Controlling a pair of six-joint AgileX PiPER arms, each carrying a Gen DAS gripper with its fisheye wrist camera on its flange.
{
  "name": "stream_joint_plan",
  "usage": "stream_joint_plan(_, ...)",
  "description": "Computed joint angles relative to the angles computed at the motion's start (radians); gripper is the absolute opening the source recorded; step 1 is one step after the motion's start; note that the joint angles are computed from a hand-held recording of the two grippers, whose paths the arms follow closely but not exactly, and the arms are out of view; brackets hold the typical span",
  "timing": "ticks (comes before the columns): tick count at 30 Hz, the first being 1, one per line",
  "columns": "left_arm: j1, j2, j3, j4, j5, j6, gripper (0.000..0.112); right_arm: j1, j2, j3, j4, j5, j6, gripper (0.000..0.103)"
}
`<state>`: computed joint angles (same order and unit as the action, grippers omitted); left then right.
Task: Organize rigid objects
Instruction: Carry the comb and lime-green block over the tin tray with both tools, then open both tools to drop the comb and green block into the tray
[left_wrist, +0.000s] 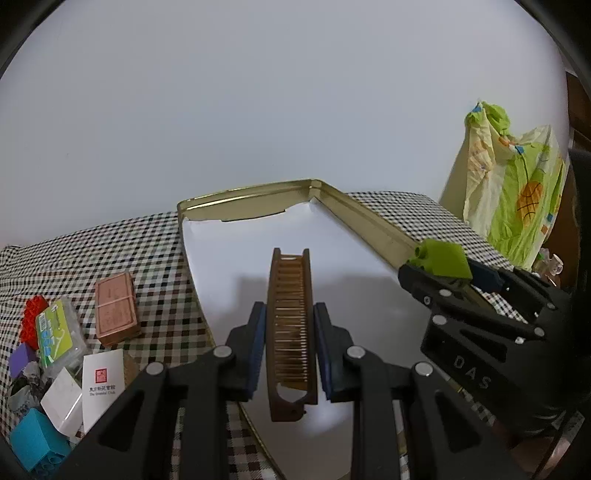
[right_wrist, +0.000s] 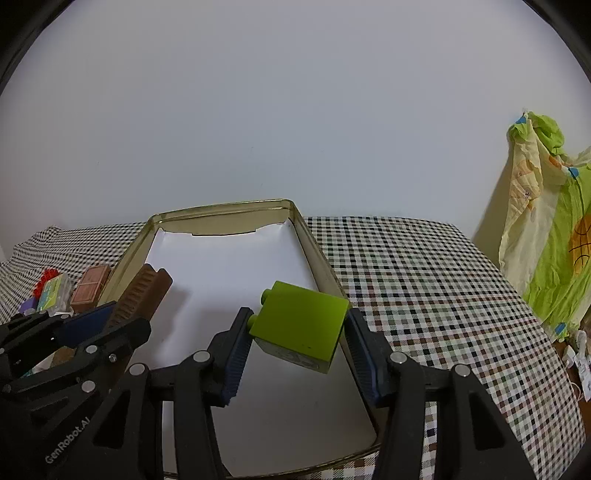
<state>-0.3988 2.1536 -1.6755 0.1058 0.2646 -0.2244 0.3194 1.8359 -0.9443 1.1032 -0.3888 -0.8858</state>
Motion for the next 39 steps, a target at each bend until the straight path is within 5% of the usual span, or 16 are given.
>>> stream_joint_plan(18, -0.001, 0.027, -0.043, -0.094, 0.035, 0.091, 0.024, 0.001, 0.007, -0.035, 0.127, 0.007, -0.105, 0.054)
stream_joint_plan(39, -0.030, 0.064, -0.112, 0.011, 0.122, 0.018, 0.024, -0.004, 0.018, -0.072, 0.293, 0.036, -0.267, 0.054)
